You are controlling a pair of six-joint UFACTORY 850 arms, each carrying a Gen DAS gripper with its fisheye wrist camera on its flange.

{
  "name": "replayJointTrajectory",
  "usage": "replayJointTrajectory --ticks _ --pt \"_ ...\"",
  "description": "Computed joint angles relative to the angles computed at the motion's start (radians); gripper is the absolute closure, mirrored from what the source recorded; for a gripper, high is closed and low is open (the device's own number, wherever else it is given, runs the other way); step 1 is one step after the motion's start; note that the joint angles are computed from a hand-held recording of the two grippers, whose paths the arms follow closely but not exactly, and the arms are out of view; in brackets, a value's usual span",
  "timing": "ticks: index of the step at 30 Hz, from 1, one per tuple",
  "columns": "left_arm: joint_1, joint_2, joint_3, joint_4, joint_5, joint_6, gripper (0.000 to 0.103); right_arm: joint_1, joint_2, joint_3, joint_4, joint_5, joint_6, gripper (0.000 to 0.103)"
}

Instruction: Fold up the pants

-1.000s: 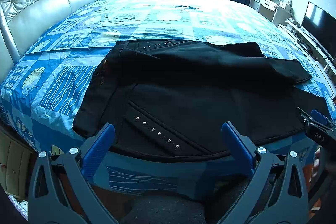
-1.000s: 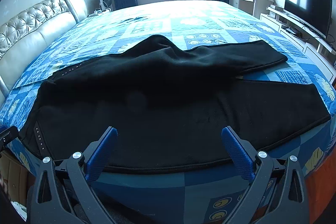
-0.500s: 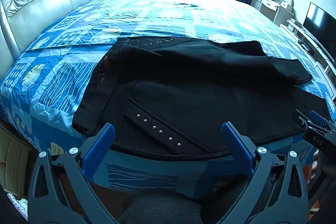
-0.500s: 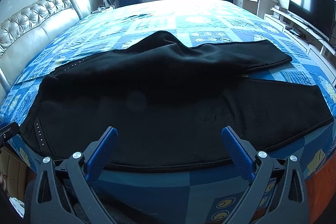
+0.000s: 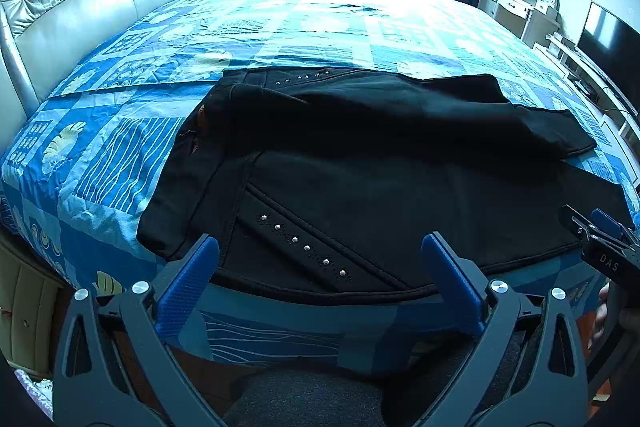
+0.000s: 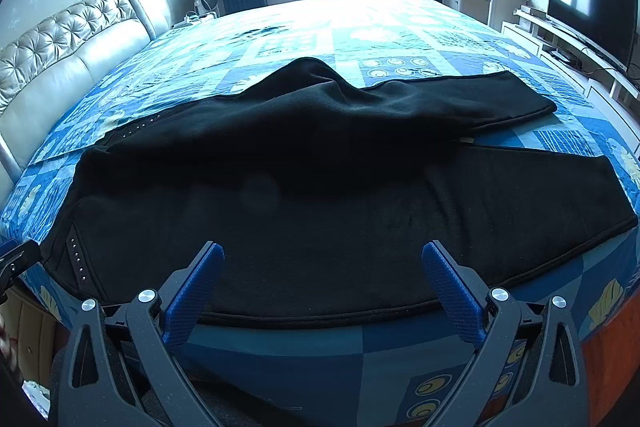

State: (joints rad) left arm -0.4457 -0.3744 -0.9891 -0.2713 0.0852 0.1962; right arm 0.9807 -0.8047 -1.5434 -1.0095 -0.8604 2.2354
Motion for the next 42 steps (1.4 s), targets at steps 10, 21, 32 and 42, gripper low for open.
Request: replayJointTrajectory --ticks 10,21,32,42 --pt "0.001 -0.002 0.003 0.012 0.004 -0.005 0.002 0.0 -0.006 -0.006 0.009 0.007 -0.006 0.004" --pt "0.001 -0.003 0.005 0.014 0.009 -0.004 0.002 0.002 -0.008 -0.008 0.009 0.009 -0.003 0.004" --pt "-0.001 -0.002 0.007 -0.003 0.01 0.016 0.002 0.002 -0.01 -0.011 0.009 0.009 -0.006 0.004" --pt "-0.003 -0.001 0.008 -0.021 0.008 0.034 0.002 0.003 -0.012 -0.013 0.014 0.012 -0.007 0.004"
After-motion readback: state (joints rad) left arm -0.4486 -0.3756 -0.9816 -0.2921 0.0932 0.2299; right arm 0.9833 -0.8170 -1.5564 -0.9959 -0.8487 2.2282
